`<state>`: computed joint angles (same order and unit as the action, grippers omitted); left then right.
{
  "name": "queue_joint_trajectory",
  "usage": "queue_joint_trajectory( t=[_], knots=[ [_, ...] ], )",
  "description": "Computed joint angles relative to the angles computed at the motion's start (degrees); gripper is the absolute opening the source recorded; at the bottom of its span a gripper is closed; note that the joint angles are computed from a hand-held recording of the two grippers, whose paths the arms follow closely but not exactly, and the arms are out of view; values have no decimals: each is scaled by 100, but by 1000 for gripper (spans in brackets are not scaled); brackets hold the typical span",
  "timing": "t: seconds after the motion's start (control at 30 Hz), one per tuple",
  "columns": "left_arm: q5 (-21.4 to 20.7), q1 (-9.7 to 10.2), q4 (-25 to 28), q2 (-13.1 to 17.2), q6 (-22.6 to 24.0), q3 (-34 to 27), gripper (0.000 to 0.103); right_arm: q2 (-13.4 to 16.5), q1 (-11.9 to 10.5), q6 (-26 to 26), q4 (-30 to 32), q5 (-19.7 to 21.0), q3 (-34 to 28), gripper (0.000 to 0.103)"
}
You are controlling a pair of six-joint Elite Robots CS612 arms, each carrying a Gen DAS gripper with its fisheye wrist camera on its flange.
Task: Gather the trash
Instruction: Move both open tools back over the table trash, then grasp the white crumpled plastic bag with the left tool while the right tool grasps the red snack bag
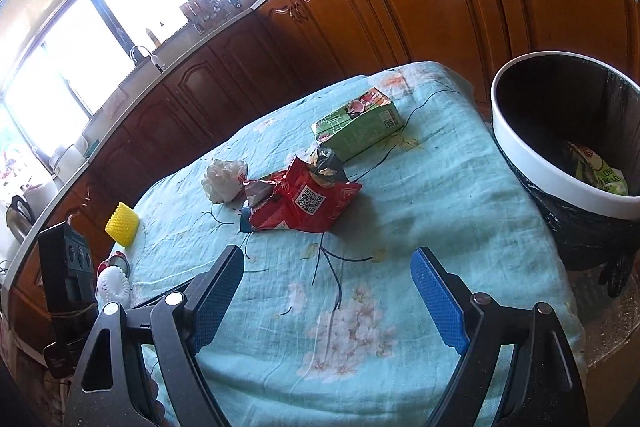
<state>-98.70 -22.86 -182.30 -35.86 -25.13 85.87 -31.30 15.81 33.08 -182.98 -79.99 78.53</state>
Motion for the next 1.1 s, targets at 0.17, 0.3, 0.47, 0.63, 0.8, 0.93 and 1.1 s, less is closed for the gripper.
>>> queue_joint_trajectory(
  t=[0.17,0.3,0.47,0.63,0.8,0.93,1.1],
  knots=[
    [71,41,116,20,12,-87,50,60,-8,-4,74,11,-118,87],
    [132,60,182,54,-13,-178,53,131,-28,73,142,45,-224,87],
    [284,87,410,145,35,-450,56,221,-31,73,224,57,-399,87],
    [576,134,509,309,35,-884,64,341,-36,58,323,105,-657,87],
    [800,169,633,523,40,-1362,68,486,-50,13,484,173,-956,86],
    [953,160,938,718,162,-1723,65,543,-48,10,617,148,-1060,51],
    [1051,103,1037,759,434,-1747,28,477,-40,-97,557,146,-931,20]
  ],
)
